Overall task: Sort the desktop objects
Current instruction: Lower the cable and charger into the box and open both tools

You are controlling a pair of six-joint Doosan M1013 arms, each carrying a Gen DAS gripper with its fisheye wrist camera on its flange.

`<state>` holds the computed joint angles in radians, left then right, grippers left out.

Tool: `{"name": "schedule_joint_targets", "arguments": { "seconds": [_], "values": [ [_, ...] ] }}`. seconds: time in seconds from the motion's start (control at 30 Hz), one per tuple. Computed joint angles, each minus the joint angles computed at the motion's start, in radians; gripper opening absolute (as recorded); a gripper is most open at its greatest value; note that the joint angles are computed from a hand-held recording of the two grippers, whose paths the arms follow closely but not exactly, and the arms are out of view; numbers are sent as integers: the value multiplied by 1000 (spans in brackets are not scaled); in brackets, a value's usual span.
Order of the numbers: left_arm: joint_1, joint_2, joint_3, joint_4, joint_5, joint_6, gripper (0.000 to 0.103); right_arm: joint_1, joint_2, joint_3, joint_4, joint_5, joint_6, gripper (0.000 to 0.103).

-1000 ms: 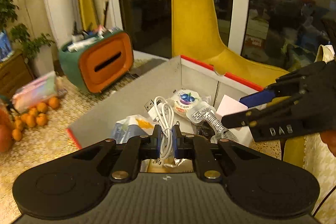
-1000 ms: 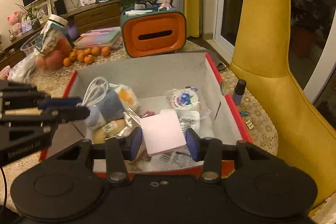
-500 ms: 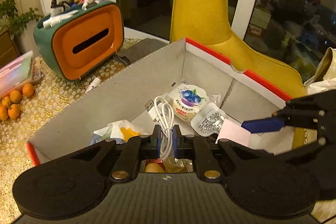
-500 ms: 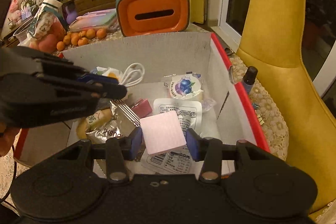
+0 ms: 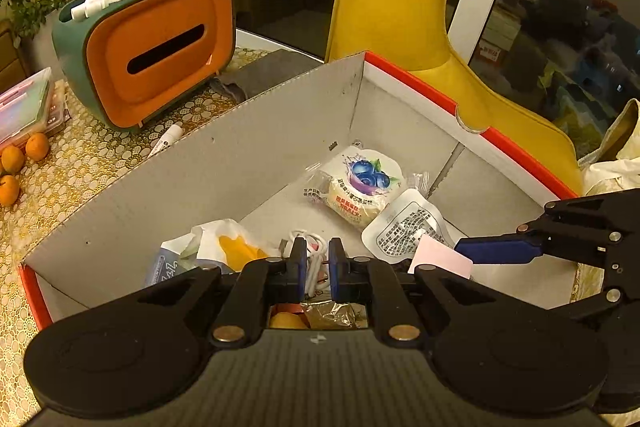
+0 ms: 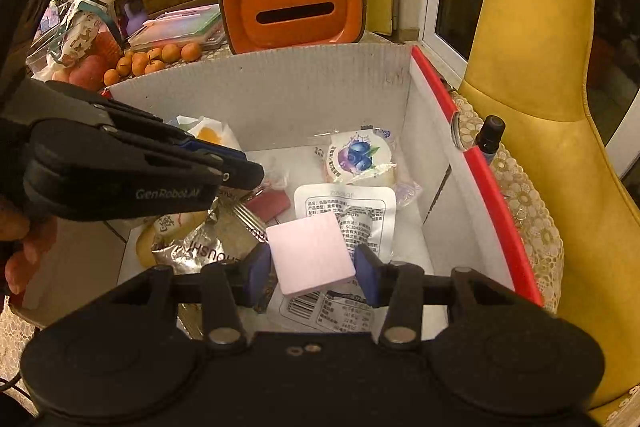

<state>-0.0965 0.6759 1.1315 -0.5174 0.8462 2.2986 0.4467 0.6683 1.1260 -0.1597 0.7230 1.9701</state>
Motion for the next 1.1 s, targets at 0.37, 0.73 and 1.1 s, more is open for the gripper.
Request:
{"name": "schedule_joint_targets", "arguments": {
  "seconds": [0.37,0.73,1.1],
  "values": [
    [11,-26,30,-14,-13,-15,11,7,-9,11,-36,-6,35,59],
    [23,-85,100,-56,-47,32,11,17,-43,44,-60,-43,54,63],
    [41,-167,203,-121,-102,104,11,31,-89,96,-93,-105,92,64]
  ]
}}
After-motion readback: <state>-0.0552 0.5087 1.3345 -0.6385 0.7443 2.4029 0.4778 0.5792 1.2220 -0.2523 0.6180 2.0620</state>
